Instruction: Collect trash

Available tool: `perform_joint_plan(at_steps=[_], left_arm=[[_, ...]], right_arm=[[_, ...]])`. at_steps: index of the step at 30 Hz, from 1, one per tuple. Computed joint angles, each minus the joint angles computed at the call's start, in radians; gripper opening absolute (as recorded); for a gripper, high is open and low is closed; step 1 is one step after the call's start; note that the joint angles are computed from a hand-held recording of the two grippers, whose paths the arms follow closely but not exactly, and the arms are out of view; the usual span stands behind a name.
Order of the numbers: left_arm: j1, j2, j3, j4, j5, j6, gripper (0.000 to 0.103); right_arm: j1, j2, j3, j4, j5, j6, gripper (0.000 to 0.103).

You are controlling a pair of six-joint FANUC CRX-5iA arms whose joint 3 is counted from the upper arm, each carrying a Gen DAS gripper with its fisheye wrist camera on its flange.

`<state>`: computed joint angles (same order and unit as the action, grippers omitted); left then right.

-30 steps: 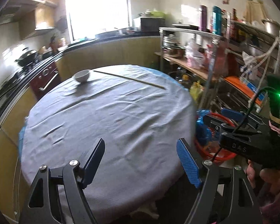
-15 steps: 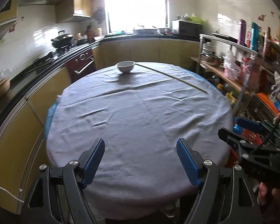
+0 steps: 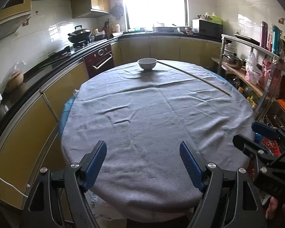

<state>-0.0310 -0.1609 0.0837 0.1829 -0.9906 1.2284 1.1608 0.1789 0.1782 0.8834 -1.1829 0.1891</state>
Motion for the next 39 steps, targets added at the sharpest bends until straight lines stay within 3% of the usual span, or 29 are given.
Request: perform_joint_plan(at_steps=[9, 15, 29, 39], left_arm=[[-0.008, 0.050, 0.066, -0.108, -0.031, 0.127, 0.080], [-0.039, 0.105, 0.127, -0.190, -0.075, 0.207, 0.080], [-0.191, 0.218, 0.254, -0.315, -0.137, 0.271, 0.080], [-0.241, 0.251, 0.291, -0.320, -0.140, 0.263, 0.080]], right_arm=[[-0.062, 0.059, 0.083, -0.027, 0.035, 0.026, 0.069], [-0.088, 0.068, 0.071, -0.069, 0.073, 0.049, 0.069], [-0.139, -0.043, -0.130, -0.048, 0.128, -0.057, 0.069], [-0.149, -0.096, -0.209, 0.003, 0.104, -0.124, 0.069]])
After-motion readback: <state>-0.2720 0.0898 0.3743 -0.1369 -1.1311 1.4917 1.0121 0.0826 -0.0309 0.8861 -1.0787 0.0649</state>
